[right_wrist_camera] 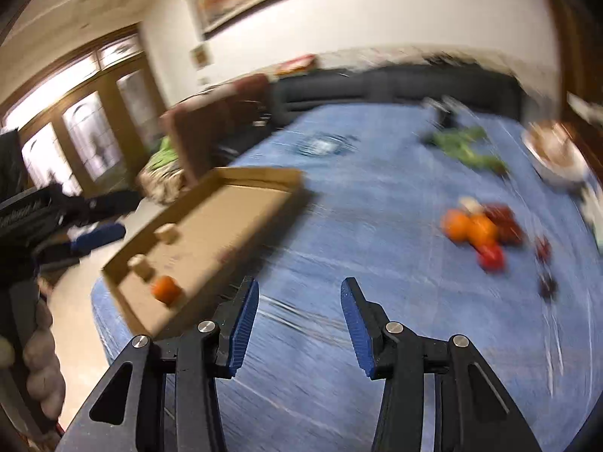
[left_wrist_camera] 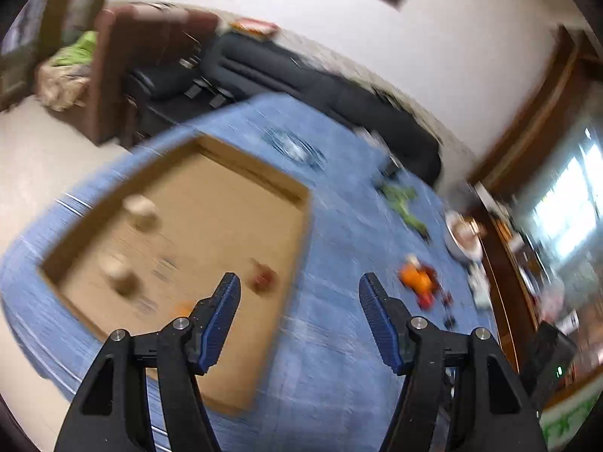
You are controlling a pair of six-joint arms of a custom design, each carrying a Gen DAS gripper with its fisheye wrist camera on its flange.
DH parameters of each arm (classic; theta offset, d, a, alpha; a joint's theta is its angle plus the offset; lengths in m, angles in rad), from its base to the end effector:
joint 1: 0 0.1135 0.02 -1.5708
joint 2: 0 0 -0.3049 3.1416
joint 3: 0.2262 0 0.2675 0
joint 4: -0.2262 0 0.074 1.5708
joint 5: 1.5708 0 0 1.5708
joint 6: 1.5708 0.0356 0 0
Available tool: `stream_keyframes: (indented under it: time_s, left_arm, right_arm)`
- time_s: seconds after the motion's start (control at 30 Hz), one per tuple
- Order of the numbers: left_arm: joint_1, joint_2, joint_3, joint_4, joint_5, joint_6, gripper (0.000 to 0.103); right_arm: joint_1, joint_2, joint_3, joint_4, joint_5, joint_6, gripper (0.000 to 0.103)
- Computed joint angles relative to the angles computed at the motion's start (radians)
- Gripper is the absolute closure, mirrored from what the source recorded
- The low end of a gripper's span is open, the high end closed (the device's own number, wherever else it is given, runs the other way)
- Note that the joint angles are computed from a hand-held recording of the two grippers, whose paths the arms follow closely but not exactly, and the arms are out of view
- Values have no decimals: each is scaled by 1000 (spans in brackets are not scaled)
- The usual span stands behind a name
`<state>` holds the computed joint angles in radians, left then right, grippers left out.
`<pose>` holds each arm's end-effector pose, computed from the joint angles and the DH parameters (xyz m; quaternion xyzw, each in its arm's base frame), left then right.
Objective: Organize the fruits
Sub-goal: 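Open both tools to release the rice cake and orange into the tray, then grasp an orange with the left tool while the right tool grasps the dark plum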
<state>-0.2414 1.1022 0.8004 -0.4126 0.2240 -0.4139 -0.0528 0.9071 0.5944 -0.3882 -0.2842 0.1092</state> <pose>0.2226 -0.0629 0.2941 -0.0316 0.9047 -0.2291 0.3580 0.1816 0.0004 0.2608 0.0132 0.8996 0.1401 0.4133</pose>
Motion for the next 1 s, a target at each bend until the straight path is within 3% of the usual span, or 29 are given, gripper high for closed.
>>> stream_keyframes:
  time_s: [0.17, 0.33, 0.5, 0.63, 0.8, 1.0]
  left_arm:
    - [-196, 22, 0, 19, -103, -19, 38]
    - [-244, 81, 11, 26, -108, -27, 38]
    - [-246, 105, 3, 38, -115, -17, 38]
    - [-243, 149, 5, 49, -122, -18, 38]
    - [-266, 192, 13, 67, -146, -3, 38]
    - [-297, 278, 57, 77, -168, 26, 38]
  right_arm:
    - [-505, -17, 15, -175, -246, -235, 53]
    - [-766, 23, 45, -228, -314, -409, 53]
    - [-792, 95, 50, -196, -296, -474, 53]
    - [-744, 171, 66, -140, -256, -452, 53]
    - [-674, 302, 154, -81, -224, -326, 53]
    - [-656, 418, 217, 28, -266, -197, 54]
